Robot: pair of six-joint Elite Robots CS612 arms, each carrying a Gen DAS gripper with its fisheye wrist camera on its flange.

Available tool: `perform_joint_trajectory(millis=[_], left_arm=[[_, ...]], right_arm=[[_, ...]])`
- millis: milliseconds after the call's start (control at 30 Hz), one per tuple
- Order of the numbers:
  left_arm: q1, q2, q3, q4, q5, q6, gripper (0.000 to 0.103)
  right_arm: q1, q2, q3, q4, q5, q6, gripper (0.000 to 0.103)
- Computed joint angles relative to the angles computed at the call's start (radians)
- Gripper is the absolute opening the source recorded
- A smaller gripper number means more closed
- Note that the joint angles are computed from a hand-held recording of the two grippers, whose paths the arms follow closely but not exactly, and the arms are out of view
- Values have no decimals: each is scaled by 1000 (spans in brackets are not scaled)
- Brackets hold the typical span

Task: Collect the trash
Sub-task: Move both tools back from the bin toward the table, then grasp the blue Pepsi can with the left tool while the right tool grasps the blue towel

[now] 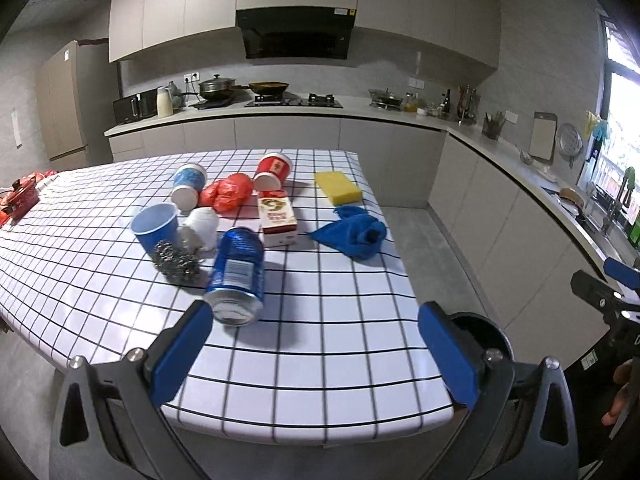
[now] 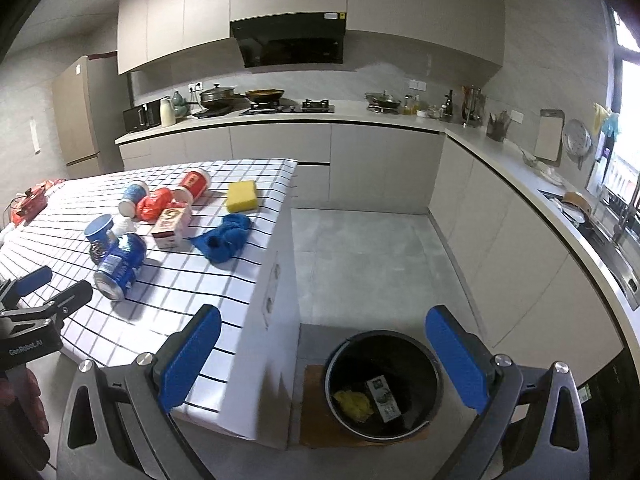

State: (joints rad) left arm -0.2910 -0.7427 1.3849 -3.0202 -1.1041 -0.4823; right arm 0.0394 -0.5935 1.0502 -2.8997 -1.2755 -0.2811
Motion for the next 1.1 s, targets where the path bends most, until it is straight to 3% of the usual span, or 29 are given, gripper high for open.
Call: perform_joint_trajectory(millis=[500,867,1100], left_arm=[[37,-11,32,-12,-11,41,103],[76,3,36,-27,-67,-4,102],[93,45,-19,8,-101,-31,89]], right_arm=[[49,18,-21,6,-14,32,103],[67,48,-75,65,14,25,103],[74,107,-179,154,24,9,103]])
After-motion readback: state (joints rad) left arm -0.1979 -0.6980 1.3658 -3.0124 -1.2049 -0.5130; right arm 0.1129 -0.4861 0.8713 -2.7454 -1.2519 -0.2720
